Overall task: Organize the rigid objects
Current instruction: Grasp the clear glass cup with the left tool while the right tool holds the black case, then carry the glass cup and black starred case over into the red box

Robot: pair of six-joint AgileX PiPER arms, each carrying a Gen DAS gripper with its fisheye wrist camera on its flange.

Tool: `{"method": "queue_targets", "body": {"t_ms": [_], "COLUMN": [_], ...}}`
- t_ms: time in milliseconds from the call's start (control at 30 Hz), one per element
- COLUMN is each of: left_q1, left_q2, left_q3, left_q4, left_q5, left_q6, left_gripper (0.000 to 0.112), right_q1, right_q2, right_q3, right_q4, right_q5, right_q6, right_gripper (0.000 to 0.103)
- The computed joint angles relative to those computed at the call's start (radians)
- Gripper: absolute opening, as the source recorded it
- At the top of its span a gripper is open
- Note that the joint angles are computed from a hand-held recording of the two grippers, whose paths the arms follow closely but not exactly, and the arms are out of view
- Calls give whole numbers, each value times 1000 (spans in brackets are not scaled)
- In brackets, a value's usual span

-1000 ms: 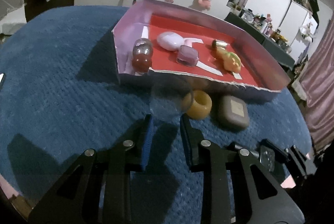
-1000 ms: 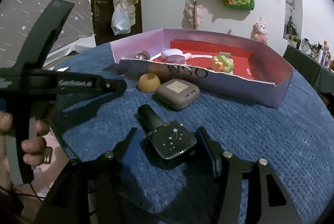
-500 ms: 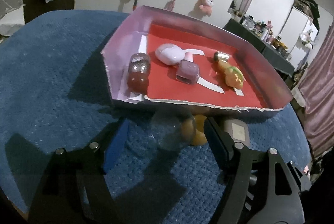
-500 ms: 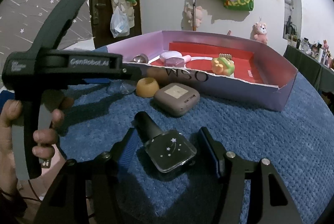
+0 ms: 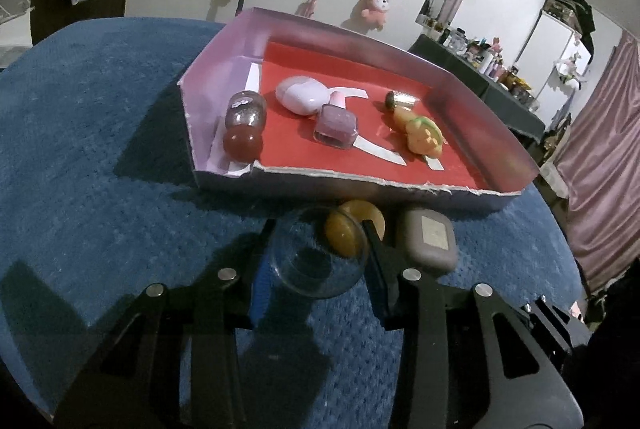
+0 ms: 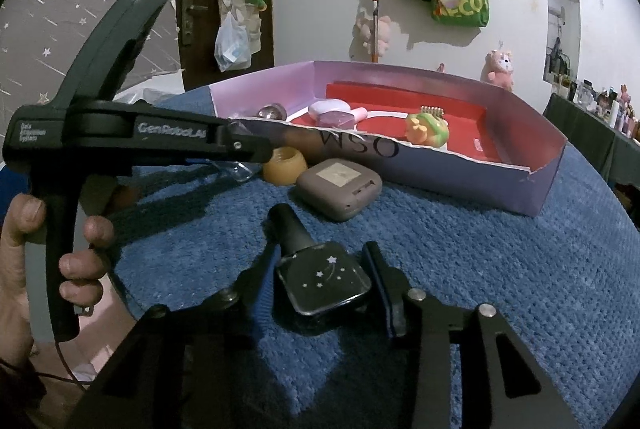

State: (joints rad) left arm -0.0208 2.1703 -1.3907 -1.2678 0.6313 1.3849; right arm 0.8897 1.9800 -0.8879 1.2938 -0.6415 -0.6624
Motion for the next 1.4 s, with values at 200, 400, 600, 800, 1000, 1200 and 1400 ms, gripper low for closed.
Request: {"method": "queue_targets", "body": {"t_ms": [200, 400, 600, 800, 1000, 1200, 1400], "left_q1": [27, 52, 63, 65, 57, 46, 30], "left_q2": [-43, -74, -107, -127, -131, -131, -135], "left_q3": [70, 119, 150, 161, 146, 122, 104], "left_q4": [-36, -61, -97, -112, -117, -119, -122], "left_q5": [30, 65, 87, 98, 97, 96, 86], "left_q6": [64, 115, 168, 184, 187, 181, 175], "left_gripper": [37, 37, 37, 37, 37, 37, 37], "right_q1": [-10, -29, -33, -53, -70, -92, -121], "right_q2": [-31, -90, -127, -164, -194, -215, -221], "right_q3": [12, 44, 50, 61, 43, 23, -1], "right_q4": [-7, -58, -54, -76, -55, -50, -52], "right_q5": [37, 69, 74, 92, 93, 105, 130], "right_q6": [12, 73, 68, 88, 28, -22, -57], "right_gripper": [44, 44, 44, 44, 44, 44, 44]}}
